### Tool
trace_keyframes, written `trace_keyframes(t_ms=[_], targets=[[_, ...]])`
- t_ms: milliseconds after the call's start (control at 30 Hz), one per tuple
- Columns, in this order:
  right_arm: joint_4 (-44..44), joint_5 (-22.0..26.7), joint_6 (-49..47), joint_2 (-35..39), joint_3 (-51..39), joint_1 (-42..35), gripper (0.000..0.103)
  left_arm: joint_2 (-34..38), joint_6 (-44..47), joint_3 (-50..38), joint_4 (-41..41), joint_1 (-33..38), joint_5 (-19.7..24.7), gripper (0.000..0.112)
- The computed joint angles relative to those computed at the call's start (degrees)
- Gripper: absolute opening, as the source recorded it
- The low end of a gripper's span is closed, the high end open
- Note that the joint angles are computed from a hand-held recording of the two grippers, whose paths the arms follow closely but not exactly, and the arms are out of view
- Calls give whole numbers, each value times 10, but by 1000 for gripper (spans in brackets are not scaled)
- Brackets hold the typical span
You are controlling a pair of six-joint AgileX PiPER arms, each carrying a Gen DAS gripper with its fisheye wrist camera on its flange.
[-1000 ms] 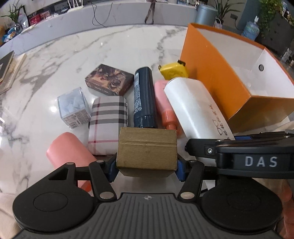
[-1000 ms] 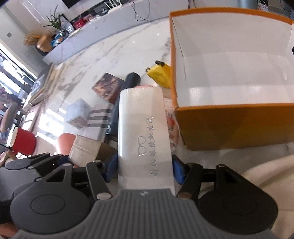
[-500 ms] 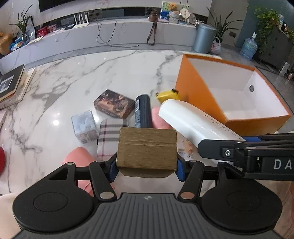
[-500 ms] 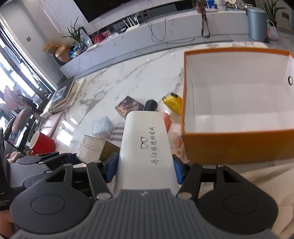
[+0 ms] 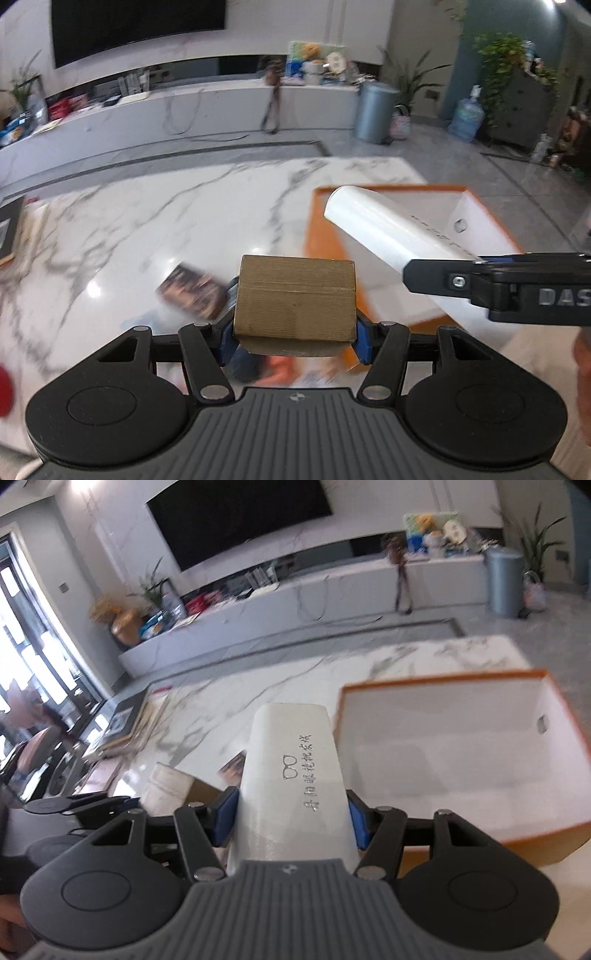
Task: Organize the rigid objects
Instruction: 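Carry the cardboard box and white tube into the orange box and release both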
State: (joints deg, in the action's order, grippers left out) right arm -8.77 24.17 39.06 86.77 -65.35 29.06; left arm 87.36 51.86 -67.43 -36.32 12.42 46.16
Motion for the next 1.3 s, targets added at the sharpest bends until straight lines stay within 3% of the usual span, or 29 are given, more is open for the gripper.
trace_keyframes(t_ms=[133,267,600,700,1033,1300], targets=[[-18,24,-10,-11,-7,-48,60,34,-26,-57,-1,-53,20,68],[2,37,-57,-8,-5,-95,60,66,-27,-79,28,-120,-12,68],[144,65,-232,89,-38,-198,60,193,34,-154,128,-223,-44,68],[169,75,-264,124,-65,-209,60,233,66,-192,152,-233,-33,68],[207,117,-309,222,-155,-215,60,311,115,-245,243,-267,-60,68],[203,158,-308,274,-211,-211,60,339,29,-244,370,-297,-101,68]])
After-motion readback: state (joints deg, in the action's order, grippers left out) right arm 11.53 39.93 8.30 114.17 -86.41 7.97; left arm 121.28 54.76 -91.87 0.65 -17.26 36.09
